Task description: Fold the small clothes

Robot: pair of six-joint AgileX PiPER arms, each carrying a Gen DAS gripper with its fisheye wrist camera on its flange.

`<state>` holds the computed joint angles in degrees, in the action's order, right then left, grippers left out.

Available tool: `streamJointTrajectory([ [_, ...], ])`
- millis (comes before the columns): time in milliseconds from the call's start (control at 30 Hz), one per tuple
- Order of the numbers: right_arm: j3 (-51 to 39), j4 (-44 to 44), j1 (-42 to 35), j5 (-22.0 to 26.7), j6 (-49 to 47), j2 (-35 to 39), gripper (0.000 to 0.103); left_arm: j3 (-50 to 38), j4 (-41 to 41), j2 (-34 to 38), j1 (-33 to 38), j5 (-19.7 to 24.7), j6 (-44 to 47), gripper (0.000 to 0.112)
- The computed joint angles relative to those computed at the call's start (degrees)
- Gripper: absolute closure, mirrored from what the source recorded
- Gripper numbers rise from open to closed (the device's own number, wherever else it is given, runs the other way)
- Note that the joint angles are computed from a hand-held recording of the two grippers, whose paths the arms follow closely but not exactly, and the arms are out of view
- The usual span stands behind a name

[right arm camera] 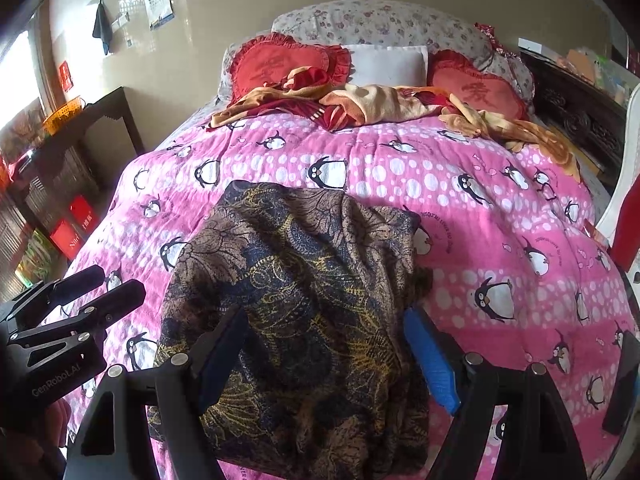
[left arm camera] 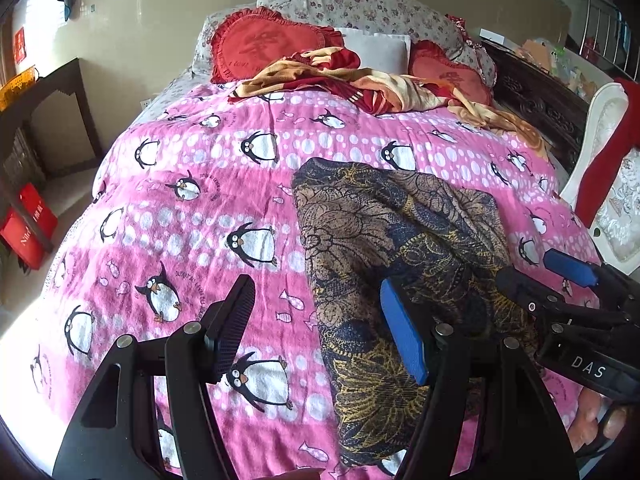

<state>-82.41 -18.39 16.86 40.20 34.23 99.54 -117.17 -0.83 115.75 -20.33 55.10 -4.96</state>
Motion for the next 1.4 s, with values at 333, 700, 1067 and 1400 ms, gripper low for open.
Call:
streamJointTrajectory([
  [333,-0.18,0.81,-0.21,0.11,-0.54,0.67,0.025,-0.49,0.0,0.59,-0.04,0.35,-0.06,0.047],
  [700,-0.56,1.4,-0.16,0.39,-1.0,1.37,0.025,-0.2,0.46,0.79,-0.4,0.07,-0.53,0.047],
  [1067,-1.14,2.49,-0.17,0.51,-1.84,2.36,0.025,-0.79,0.45,1.55,-0.45,0.36,-0.63,0.047],
  [1400,-1.87,3.64,-0.46,0.63,-2.74,3.85,0.025,-2.12,-0.29,2.74,0.12,1.03,0.06,0.047],
])
